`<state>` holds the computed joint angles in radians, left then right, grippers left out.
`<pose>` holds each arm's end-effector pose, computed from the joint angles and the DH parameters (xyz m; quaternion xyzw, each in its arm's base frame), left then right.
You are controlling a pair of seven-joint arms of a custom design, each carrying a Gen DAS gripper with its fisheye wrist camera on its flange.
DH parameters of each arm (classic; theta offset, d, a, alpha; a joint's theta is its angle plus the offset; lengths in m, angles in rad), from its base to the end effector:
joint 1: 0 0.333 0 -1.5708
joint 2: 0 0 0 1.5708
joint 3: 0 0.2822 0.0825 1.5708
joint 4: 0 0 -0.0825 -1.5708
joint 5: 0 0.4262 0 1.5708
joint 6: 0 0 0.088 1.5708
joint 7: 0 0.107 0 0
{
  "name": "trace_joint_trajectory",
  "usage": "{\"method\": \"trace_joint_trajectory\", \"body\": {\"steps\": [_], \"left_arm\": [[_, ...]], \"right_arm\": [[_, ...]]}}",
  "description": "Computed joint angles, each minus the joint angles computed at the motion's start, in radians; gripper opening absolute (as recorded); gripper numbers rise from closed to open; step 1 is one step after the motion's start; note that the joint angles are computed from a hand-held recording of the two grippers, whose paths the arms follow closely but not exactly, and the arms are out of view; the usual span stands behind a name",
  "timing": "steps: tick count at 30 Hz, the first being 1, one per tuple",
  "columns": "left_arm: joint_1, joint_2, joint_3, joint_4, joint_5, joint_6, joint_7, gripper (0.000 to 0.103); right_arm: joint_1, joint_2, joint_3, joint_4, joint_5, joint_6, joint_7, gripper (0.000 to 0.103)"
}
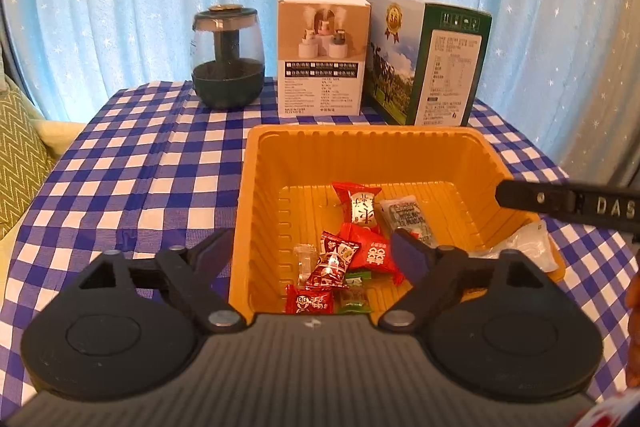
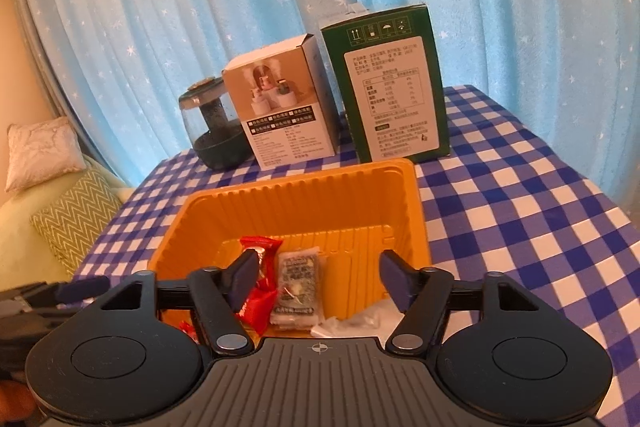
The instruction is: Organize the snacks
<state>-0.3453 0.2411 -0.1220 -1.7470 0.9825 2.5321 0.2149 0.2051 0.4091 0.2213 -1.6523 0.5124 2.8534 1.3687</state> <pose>0.6226 -0.3180 0.4410 -0.7070 0.5637 -0.2838 0.3192 0.6895 0.2617 0.4164 -0.6853 0.5957 -0.0770 0.4118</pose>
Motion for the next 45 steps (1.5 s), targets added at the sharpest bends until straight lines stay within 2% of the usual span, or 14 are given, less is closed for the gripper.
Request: {"method": "trace_joint_trajectory", "body": {"steps": [6,9,16,30,34,38,45], "left_arm": [[-0.010,-0.051,-0.015,-0.049,0.035,-0.054,-0.066,0.100],[-0.007,-0.088,-0.032,-0.089,0.040,-0.064,-0.104,0.103],[-0.004,-0.174,-0.090,-0.181,0.029,-0.112,-0.145,0.103],[-0.020,-0.360,-0.214,-0.337,-0.051,-0.196,-0.266,0.103],[-0.033,-0.403,-0.256,-0.354,-0.075,-0.268,-0.276,0.103],[-0.060,-0.418,-0.293,-0.332,-0.119,-0.387,-0.242,0.103],[-0.099,-0.453,-0.331,-0.309,-0.150,-0.466,-0.238,0.103]], "right_arm": [[-0.007,-0.077,0.002,-0.101,0.002,0.021,-0.039,0.085],[-0.007,-0.132,-0.004,-0.163,0.031,0.026,-0.049,0.089],[0.021,-0.254,-0.042,-0.290,0.068,-0.001,-0.052,0.090],[0.129,-0.573,-0.155,-0.582,0.084,-0.073,-0.072,0.090],[0.148,-0.680,-0.183,-0.660,0.062,-0.121,-0.037,0.090],[0.161,-0.787,-0.200,-0.733,0.021,-0.154,0.006,0.090],[0.179,-0.950,-0.219,-0.826,-0.052,-0.202,0.069,0.090]]}}
